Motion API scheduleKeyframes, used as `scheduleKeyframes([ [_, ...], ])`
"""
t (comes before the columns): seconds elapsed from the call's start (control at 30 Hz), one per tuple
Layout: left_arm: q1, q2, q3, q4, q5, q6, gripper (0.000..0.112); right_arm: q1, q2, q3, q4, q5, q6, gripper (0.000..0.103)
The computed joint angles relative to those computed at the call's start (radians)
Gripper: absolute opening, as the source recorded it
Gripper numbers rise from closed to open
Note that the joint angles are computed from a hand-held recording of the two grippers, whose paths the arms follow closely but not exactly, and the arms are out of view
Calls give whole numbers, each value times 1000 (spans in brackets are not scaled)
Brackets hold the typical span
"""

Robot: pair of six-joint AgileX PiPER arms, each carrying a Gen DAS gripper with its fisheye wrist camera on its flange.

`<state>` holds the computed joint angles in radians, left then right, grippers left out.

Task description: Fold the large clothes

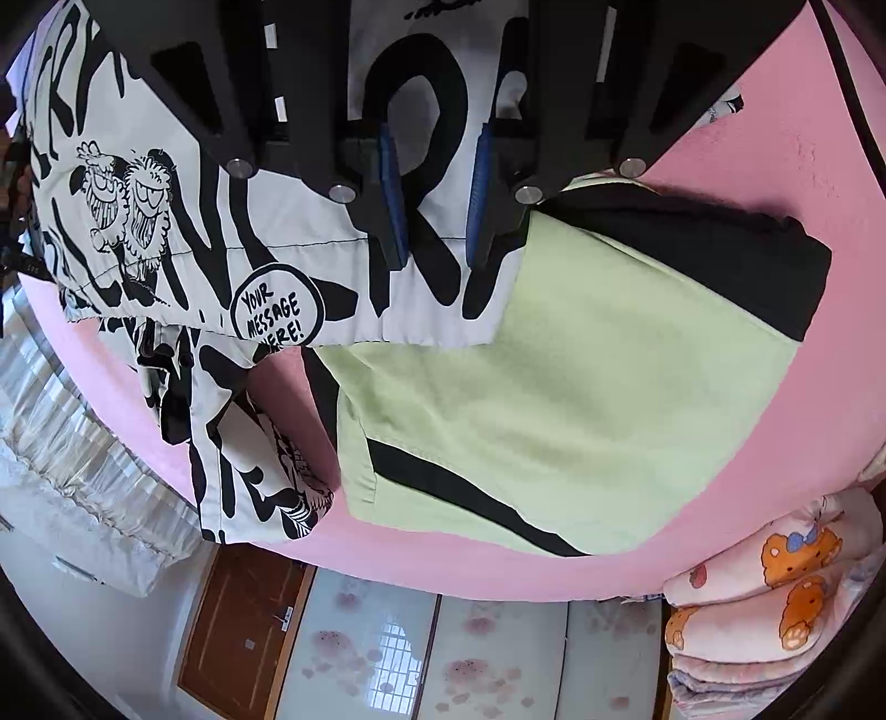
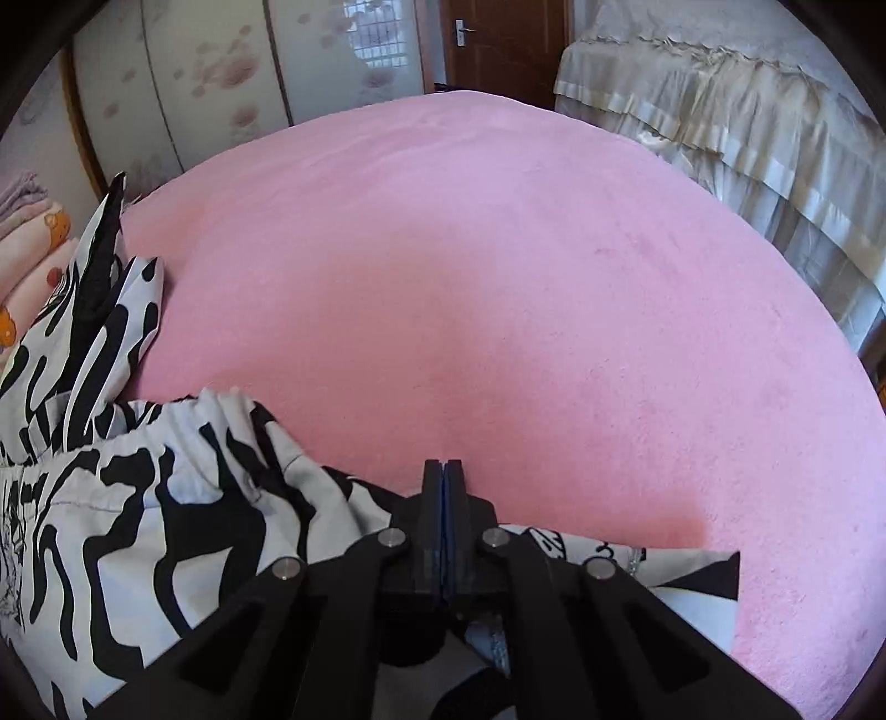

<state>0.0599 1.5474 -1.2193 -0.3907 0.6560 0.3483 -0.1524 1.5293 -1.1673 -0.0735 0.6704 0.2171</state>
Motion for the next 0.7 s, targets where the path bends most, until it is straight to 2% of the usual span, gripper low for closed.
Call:
scheduleKeyframes([
  [0.1, -6, 0, -9, 26, 8, -27, 21, 33, -2, -4, -87, 17, 61, 0],
  [0.23, -46, -12, -51, 145, 58, -150, 22, 56, -27, -22, -85, 55, 90, 0],
  [0.3, -66, -30, -77, 207, 102, -211, 27, 49, -65, -20, -65, 77, 67, 1],
  [0.33, -81, -41, -101, 254, 139, -264, 38, 50, -91, -21, -62, 99, 58, 3],
  [0.37, -97, -56, -123, 298, 176, -316, 55, 54, -111, -27, -60, 124, 55, 3],
  [0.43, -140, -87, -166, 399, 250, -426, 71, 50, -147, -44, -22, 175, 23, 3],
  [0.47, -150, -101, -180, 414, 277, -444, 73, 56, -173, -61, -5, 217, 14, 3],
  [0.57, -228, -146, -264, 492, 436, -527, 73, 102, -232, -113, 23, 335, 32, 6],
  [0.63, -290, -191, -276, 544, 502, -577, 73, 146, -259, -161, 11, 413, 57, 16],
  [0.7, -352, -260, -251, 565, 532, -609, 73, 217, -287, -187, -30, 465, 100, 27],
])
